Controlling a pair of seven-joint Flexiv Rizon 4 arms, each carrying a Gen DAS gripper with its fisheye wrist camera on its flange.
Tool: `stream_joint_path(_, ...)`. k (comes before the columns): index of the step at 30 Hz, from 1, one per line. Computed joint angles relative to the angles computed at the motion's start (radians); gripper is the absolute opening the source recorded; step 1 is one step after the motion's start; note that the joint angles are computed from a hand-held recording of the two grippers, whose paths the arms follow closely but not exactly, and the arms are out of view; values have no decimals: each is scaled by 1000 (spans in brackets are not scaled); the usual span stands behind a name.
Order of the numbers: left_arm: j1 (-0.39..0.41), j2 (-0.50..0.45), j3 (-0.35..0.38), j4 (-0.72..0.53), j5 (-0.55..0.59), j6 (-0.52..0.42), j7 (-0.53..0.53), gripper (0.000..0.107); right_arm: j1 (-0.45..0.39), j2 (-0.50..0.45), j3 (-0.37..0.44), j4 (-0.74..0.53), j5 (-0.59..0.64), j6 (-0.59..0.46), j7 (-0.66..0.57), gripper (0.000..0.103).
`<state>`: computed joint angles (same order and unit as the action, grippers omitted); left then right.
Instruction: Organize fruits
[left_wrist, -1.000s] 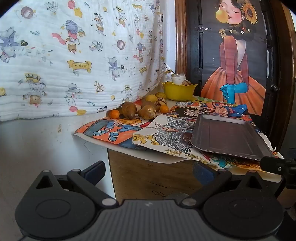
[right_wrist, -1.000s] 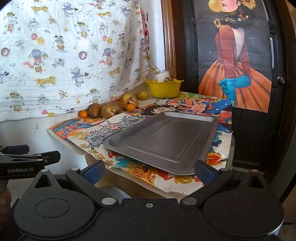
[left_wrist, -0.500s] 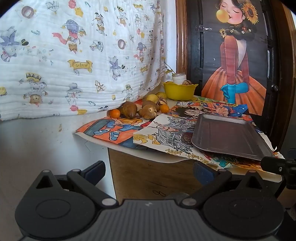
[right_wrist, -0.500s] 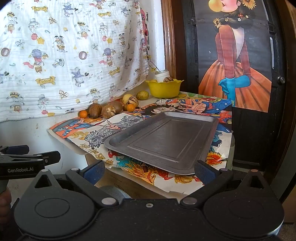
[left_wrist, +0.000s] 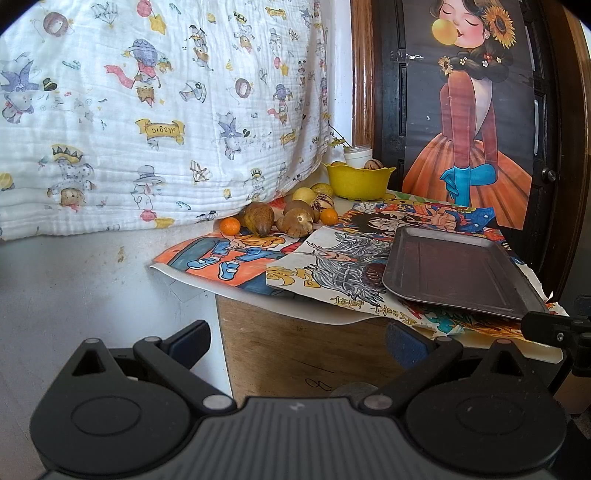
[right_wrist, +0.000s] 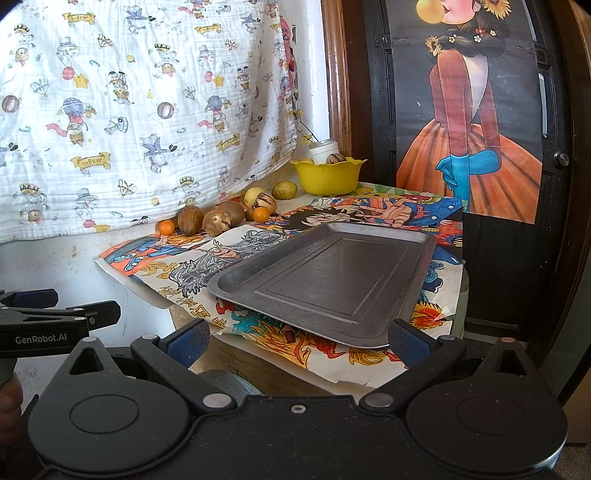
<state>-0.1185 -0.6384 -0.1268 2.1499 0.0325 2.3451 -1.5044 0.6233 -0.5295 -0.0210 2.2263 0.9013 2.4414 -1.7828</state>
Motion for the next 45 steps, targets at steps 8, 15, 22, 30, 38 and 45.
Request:
stream_joint_path(8, -1, 0, 1, 0, 0, -1, 0, 103, -2, -1, 1, 0, -2, 1, 1, 103)
stream_joint_path(15, -1, 0, 1, 0, 0, -1, 0, 103, -2, 0, 2, 1, -2, 1, 2, 103)
stream_joint_path(22, -1, 0, 1, 0, 0, -1, 0, 103, -2, -1, 2, 1, -3, 1, 3, 103)
stream_joint_path(30, -1, 1, 1, 0, -1, -2, 0, 103, -4, -4, 2, 2, -7, 3, 8, 103)
stream_joint_path(38, 4, 8, -4, -1, -5, -33, -4, 103, -18, -17, 8, 7, -40, 24, 34, 103)
stream_joint_path(45, 4, 2, -1, -29, -18, -74, -1, 103, -60, -36, -2, 25, -138, 81, 45, 103)
